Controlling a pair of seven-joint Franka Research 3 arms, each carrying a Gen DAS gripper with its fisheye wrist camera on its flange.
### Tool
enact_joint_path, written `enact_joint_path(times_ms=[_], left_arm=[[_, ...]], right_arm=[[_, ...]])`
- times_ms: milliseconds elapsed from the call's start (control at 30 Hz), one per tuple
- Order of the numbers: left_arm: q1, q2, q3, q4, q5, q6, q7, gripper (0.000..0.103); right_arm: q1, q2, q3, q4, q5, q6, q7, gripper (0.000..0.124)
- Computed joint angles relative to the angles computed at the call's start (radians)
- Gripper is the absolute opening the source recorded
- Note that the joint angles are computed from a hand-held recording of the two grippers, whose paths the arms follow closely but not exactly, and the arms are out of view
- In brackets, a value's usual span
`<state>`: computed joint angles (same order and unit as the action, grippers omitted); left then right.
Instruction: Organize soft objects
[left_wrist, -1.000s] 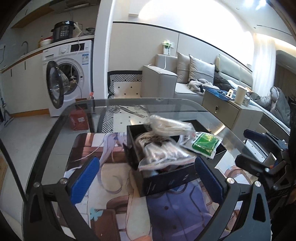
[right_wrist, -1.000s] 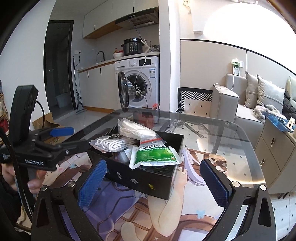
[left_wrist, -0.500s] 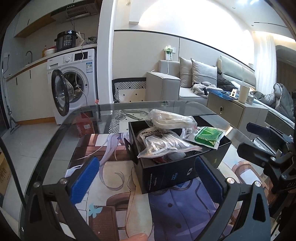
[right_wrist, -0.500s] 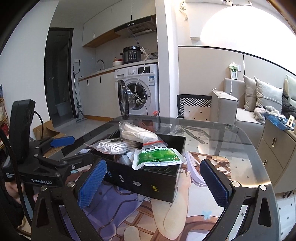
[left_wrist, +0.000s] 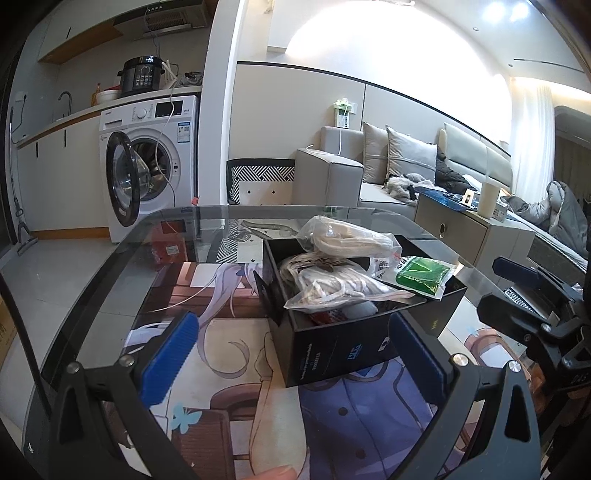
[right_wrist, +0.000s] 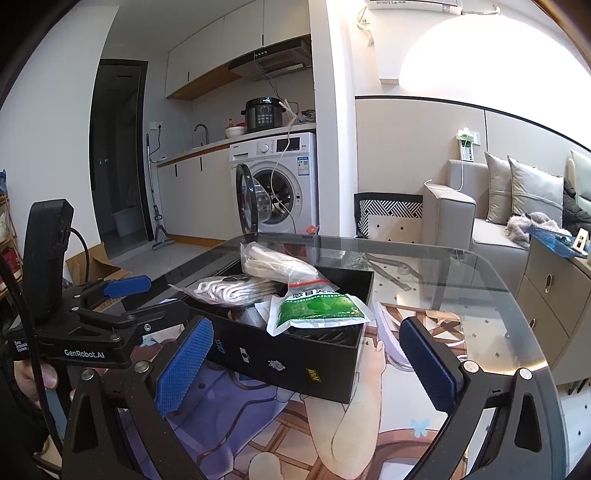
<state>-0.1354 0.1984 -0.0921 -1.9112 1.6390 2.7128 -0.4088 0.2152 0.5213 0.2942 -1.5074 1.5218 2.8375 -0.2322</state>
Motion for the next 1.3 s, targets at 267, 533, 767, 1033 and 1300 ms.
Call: enact_joint_path(times_ms=[267, 533, 767, 1033, 1300], left_arm=[[-0.009, 0.002, -0.003, 0.003, 0.004, -0.022, 0.004, 0.103], [-0.016, 0.003, -0.004, 0.004, 0.005, -0.036, 0.005, 0.103], [-0.017, 0.003, -0.004, 0.004, 0.004, -0.038, 0.005, 0.103], [-0.018, 0.004, -0.004, 0.005, 0.002, -0.039, 0.007, 0.103], [-0.018, 0.004, -0.004, 0.006, 0.003, -0.039, 0.006, 0.103]], right_arm=[[0.000, -0.017, 0.000, -0.020, 0.078, -0.001, -0.094, 0.103], [0.020, -0.029, -0.024, -0.032, 0.115, -0.006, -0.130, 0.103], [0.027, -0.032, -0.033, -0.033, 0.120, -0.010, -0.134, 0.103], [0.029, -0.032, -0.036, -0.033, 0.124, -0.011, -0.135, 0.103], [0.029, -0.032, -0.037, -0.033, 0.125, -0.011, -0.136, 0.103]])
